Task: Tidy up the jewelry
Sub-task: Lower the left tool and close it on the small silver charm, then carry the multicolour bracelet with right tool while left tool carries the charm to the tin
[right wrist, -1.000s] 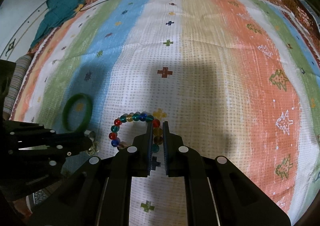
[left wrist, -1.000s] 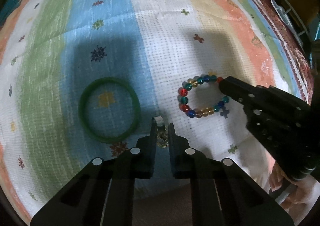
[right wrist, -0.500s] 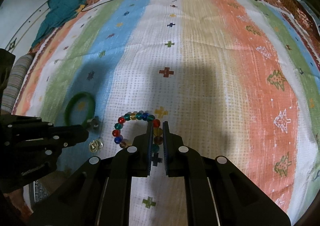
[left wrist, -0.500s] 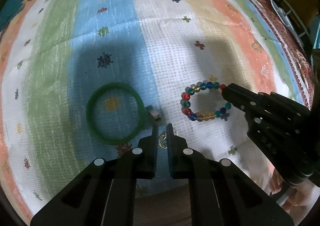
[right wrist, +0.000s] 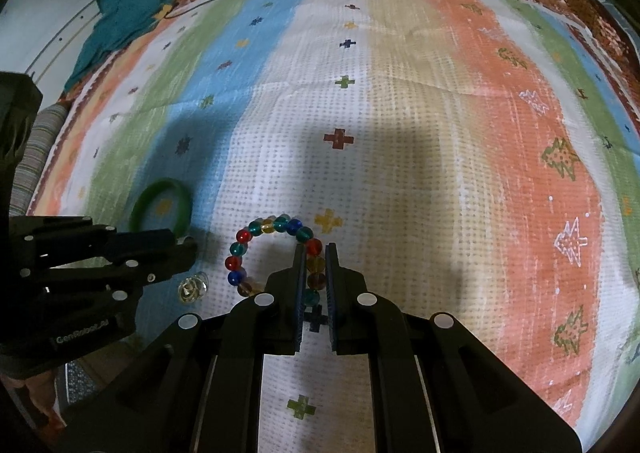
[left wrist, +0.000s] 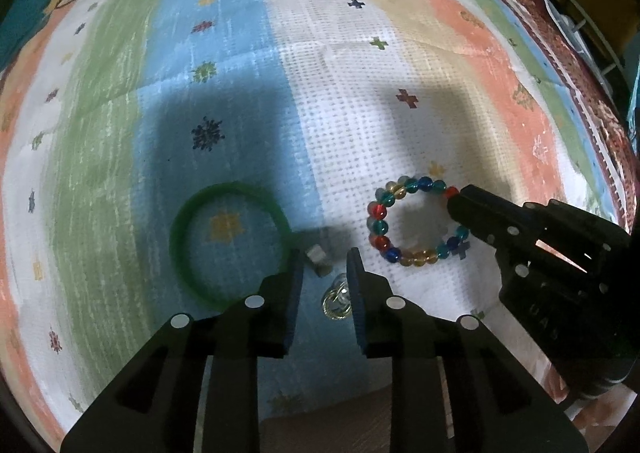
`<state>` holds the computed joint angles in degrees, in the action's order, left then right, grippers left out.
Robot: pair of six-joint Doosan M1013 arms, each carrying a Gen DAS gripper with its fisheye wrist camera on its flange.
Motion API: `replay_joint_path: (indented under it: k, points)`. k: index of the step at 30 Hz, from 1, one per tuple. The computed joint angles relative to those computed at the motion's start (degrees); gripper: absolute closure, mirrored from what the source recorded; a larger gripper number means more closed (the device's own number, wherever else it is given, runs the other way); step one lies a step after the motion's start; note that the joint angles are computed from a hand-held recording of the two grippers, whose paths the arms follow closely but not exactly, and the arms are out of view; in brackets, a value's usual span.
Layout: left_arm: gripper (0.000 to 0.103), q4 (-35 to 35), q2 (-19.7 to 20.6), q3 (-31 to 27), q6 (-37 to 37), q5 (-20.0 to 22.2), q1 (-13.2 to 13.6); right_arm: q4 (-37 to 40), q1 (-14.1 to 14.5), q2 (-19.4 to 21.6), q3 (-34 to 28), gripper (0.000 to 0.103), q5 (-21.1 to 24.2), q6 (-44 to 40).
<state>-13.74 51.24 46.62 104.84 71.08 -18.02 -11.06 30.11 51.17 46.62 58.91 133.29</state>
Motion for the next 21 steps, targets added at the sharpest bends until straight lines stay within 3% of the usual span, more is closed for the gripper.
replay_joint_path:
  k: [5, 8, 21]
  points:
    - [0.081, 1.8, 0.4, -0.2, -0.1, 0.3, -0.4, 0.0, 0.0, 0.0, 0.1, 0.093, 0.0, 0.1]
    - [0.094, 2.9, 0.3, 0.2, -0.6, -0.4, -0.7, 0.0, 0.0, 0.0, 0.1, 0.093, 0.0, 0.1]
    - [0.095, 2.9, -1.4, 2.0, 0.3, -3.3, -0.6, -1.3, 0.3, -0.7, 0.9, 0.093, -0.7, 0.9]
